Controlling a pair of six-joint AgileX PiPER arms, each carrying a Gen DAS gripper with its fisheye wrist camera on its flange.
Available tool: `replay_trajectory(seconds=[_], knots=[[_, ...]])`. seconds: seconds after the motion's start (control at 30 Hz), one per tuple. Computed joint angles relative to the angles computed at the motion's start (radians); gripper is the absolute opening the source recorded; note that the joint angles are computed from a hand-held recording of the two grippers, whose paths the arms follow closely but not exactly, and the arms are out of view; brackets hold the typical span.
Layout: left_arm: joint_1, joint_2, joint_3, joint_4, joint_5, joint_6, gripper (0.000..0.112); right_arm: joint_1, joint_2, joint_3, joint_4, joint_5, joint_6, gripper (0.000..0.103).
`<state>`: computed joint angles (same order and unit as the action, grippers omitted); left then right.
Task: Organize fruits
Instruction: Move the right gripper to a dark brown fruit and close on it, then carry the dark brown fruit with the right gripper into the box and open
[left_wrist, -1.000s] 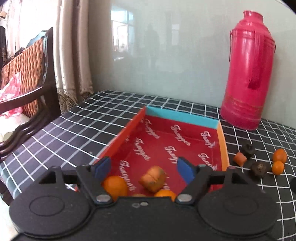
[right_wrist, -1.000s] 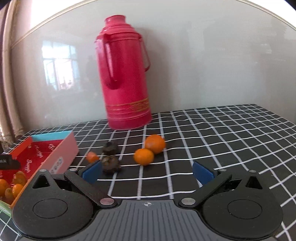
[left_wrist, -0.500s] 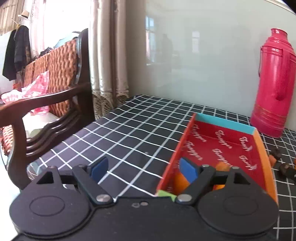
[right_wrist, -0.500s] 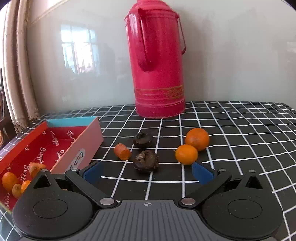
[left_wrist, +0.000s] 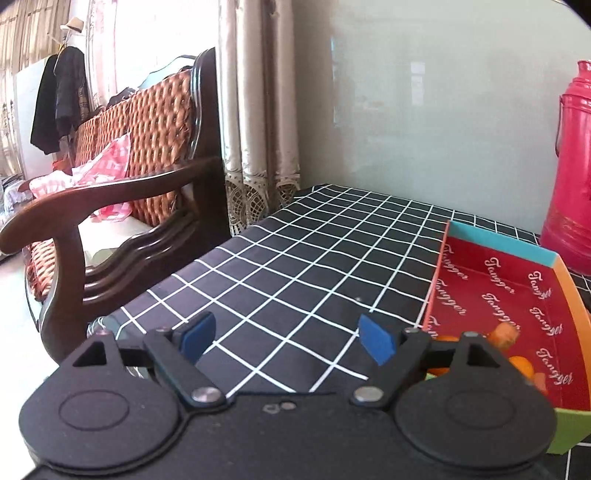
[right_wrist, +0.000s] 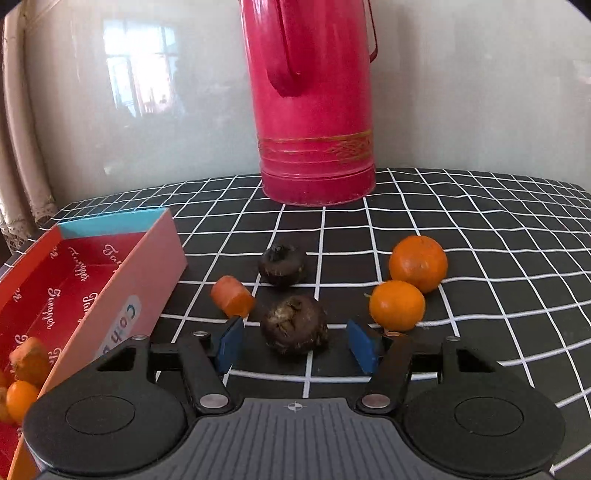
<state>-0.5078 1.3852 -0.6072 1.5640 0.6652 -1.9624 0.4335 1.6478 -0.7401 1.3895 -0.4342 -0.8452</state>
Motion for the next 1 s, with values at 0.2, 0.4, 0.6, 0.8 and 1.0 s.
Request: replay_trajectory(seconds=[0.2,0.4,0.6,0.8,1.0], knots=[[0.054,-0.016,0.012,-0.008,-0.046,0.011,0.078,0.04,0.03,-0.029,0.071,-0.063,-0.103,0.04],[0.082,-0.027,0.021,-0.014,-0.055,0.007,0.078,0.046,0.007,0.006,-0.015,-0.072,0.005,0.039],[0.079,-0.026,0.024,-0.02,-0.044,0.012,0.078,0.123,-0.073,0.067,-0.236,-0.091,0.21,0.039],[0.073,-0.029,0.026,-0.025,-0.036,0.013,0.078,0.183,-0.138,0.131,-0.636,-0.074,0.532,0.039],[0.061,-0.026,0.027,-0.017,-0.026,0.004,0.078,0.246,-0.105,0.11,-0.7,-0.045,0.529,0.039]])
